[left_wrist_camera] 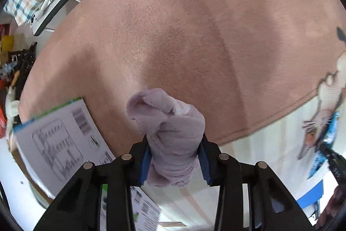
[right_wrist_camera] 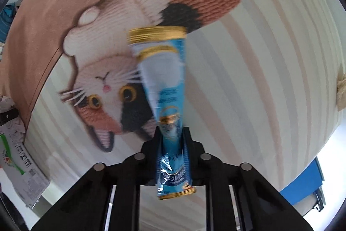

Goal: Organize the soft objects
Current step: 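Grasp the blue tube with the right tool while the left tool grasps the lavender sock, then carry both items into the cardboard box and open both tools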

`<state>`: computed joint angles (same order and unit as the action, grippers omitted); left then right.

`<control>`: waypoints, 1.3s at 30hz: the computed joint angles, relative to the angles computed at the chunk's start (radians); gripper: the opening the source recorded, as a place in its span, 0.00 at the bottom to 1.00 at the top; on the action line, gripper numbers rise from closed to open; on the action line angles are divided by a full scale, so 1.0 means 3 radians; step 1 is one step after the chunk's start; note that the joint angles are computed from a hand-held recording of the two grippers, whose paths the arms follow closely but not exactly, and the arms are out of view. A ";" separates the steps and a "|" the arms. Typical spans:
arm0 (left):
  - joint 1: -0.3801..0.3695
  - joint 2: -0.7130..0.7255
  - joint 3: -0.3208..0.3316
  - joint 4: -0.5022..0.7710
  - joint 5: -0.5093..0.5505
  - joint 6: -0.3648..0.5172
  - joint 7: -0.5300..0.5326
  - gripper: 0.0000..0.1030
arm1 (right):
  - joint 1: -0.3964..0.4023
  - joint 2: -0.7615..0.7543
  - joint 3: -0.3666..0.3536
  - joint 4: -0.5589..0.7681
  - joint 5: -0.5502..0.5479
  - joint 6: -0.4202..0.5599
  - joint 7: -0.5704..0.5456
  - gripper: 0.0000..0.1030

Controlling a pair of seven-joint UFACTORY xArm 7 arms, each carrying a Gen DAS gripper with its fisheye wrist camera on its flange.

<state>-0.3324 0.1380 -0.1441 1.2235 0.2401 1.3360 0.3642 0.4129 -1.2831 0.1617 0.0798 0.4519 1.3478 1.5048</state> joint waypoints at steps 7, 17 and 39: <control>0.0233 -0.0729 0.0110 -0.0191 -0.0707 0.0250 0.0453 0.34 | 0.0092 0.0599 0.0290 0.0617 -0.0071 -0.0333 0.0052 0.14; 0.0799 -0.1296 0.0578 0.0082 -0.1204 0.0905 0.1158 0.34 | 0.0009 0.2342 0.0629 0.2481 -0.0710 -0.0831 -0.0156 0.14; 0.1774 0.1069 0.0750 0.2352 -0.0482 0.0839 0.1302 0.34 | 0.0770 0.6080 0.0258 0.6415 -0.1723 0.0060 -0.0325 0.14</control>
<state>0.1999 0.4586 0.0808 1.9291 0.0955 1.5877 0.7547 0.6439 0.5411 0.2391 2.0043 -0.0648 1.3658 1.4072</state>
